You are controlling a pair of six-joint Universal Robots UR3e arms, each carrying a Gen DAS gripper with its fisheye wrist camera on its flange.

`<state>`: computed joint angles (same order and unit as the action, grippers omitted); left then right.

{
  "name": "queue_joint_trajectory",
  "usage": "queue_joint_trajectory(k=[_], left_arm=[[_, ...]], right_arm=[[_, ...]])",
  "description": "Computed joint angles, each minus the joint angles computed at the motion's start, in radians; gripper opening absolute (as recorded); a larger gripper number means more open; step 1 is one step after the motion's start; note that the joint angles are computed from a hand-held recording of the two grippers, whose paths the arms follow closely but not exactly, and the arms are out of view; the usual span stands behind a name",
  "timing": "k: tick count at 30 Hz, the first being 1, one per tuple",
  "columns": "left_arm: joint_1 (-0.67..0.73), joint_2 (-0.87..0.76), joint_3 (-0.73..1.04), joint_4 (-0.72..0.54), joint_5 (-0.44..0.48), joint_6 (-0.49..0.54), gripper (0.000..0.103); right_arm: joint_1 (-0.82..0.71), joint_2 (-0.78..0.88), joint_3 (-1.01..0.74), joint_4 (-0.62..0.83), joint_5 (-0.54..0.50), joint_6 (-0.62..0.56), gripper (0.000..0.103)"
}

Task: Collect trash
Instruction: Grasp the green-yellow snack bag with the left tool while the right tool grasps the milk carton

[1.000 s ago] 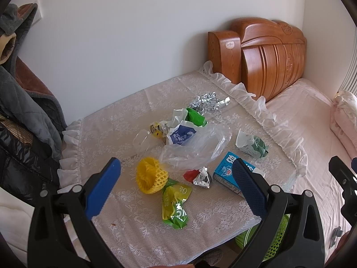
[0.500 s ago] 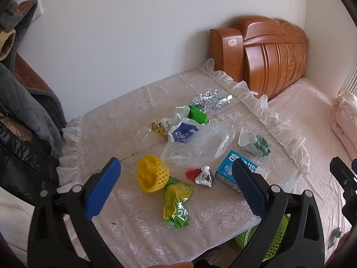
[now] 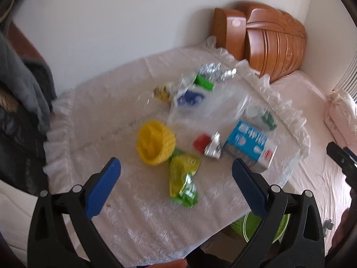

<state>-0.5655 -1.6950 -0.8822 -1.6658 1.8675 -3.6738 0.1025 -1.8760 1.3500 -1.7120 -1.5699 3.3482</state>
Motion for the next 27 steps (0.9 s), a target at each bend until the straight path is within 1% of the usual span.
queue_joint_trajectory(k=[2, 3, 4, 7, 10, 13, 15, 17, 19, 20, 21, 23, 24, 27], left_arm=[[0.019, 0.074, -0.145, 0.06, -0.034, 0.005, 0.095], [0.028, 0.095, -0.189, 0.074, -0.049, 0.007, 0.095], [0.042, 0.129, -0.266, 0.107, -0.078, 0.008, 0.095], [0.069, 0.165, -0.399, 0.159, -0.13, -0.005, 0.095], [0.089, 0.156, -0.48, 0.207, -0.152, -0.02, 0.095], [0.085, 0.102, -0.49, 0.244, -0.136, -0.007, 0.091], [0.074, 0.06, -0.473, 0.257, -0.114, 0.009, 0.086], [0.069, 0.021, -0.452, 0.266, -0.105, 0.026, 0.079], [0.074, -0.007, -0.437, 0.271, -0.118, 0.042, 0.064], [0.075, -0.018, -0.429, 0.266, -0.119, 0.045, 0.059], [0.073, -0.027, -0.429, 0.269, -0.117, 0.045, 0.056], [0.084, -0.024, -0.439, 0.291, -0.137, 0.062, 0.044], [0.092, -0.025, -0.433, 0.288, -0.156, 0.078, 0.044], [0.102, -0.017, -0.431, 0.286, -0.163, 0.121, 0.043]], right_arm=[[-0.003, -0.019, 0.053, -0.009, 0.017, -0.027, 0.101], [-0.007, -0.03, 0.084, -0.017, 0.032, -0.04, 0.101], [-0.01, -0.036, 0.11, -0.022, 0.05, -0.051, 0.101], [-0.028, -0.06, 0.186, -0.033, 0.094, -0.087, 0.101], [-0.026, -0.065, 0.229, -0.045, 0.106, -0.105, 0.101], [-0.026, -0.063, 0.253, -0.05, 0.104, -0.128, 0.101], [-0.024, -0.058, 0.256, -0.056, 0.094, -0.13, 0.101], [-0.027, -0.051, 0.247, -0.052, 0.089, -0.131, 0.101], [-0.031, -0.048, 0.24, -0.054, 0.091, -0.133, 0.101], [-0.032, -0.046, 0.236, -0.056, 0.095, -0.137, 0.101], [-0.031, -0.039, 0.232, -0.06, 0.097, -0.144, 0.101], [-0.019, -0.017, 0.221, -0.08, 0.103, -0.166, 0.101], [-0.009, 0.003, 0.21, -0.095, 0.106, -0.184, 0.101], [0.039, 0.098, 0.16, -0.15, 0.113, -0.262, 0.101]])
